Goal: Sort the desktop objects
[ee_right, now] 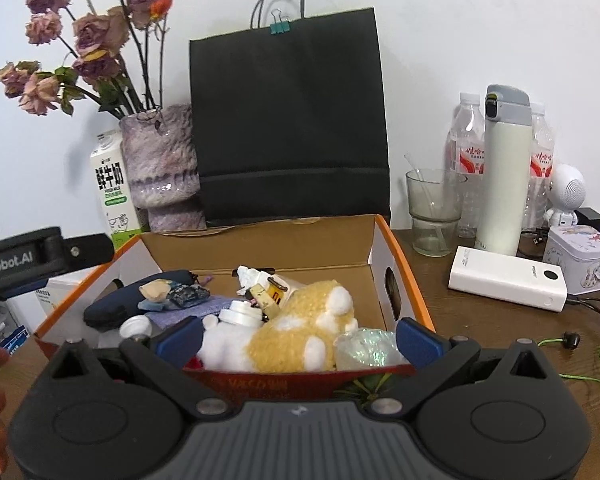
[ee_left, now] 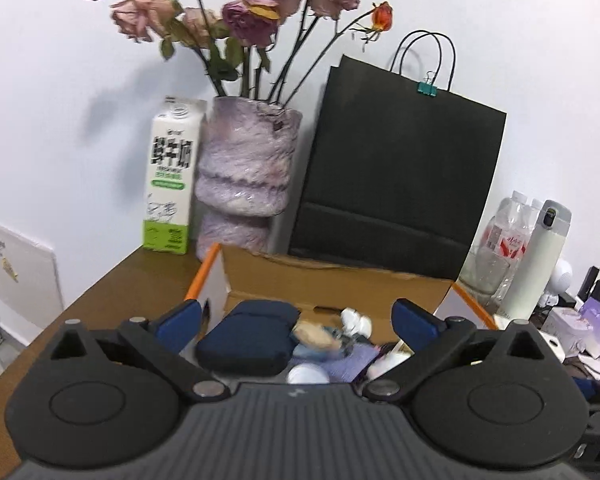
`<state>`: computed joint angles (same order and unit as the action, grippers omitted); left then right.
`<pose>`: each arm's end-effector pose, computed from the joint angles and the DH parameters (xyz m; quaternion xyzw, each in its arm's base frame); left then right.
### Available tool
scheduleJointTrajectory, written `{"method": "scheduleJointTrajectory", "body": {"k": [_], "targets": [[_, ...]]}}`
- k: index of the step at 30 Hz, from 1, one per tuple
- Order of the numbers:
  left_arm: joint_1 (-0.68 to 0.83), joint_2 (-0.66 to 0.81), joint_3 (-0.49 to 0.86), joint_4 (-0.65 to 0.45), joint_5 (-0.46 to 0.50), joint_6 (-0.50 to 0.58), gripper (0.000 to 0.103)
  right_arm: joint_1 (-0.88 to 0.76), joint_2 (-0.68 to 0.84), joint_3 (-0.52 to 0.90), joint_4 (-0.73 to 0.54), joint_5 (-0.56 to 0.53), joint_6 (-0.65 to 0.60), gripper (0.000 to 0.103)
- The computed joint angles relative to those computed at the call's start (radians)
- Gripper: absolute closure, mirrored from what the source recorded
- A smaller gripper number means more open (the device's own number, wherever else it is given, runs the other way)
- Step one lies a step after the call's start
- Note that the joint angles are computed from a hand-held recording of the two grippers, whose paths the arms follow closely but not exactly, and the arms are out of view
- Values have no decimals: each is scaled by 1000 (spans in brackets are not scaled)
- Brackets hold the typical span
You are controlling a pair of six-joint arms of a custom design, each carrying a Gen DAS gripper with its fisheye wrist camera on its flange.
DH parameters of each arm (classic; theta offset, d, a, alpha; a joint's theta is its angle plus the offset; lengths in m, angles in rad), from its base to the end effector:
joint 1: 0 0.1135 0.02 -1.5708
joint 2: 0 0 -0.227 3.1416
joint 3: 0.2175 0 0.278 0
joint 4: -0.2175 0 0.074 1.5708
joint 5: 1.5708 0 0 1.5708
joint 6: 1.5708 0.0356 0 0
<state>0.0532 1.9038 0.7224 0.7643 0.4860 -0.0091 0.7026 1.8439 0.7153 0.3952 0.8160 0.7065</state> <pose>0.3496 0.0020 0.0569 0.1058 0.8173 -0.1900 0.5337 0.2646 0.1900 0.0466 0.1630 0.8383 -0.0345 0.5191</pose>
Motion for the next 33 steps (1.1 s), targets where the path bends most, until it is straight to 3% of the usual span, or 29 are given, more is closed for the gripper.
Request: {"method": "scheduleJointTrajectory", "body": {"k": [7,18,24,29,33], "targets": [[93,-104,-143,-73,55,127,0,109,-46,-43,-66,69,88,0],[248,-229,-411,-31,168,355,0,347,-64,-58,-291,211,337,0],[354,-213,-532,139,258,412,0,479,-16,-15,-456,281,527,0],[418,-193,-569,190,329,470,0,554,26,29,-589,314,655,0],[440,-176,-586,258,355,450,0,573,59,52,-641,310,724,0]]}}
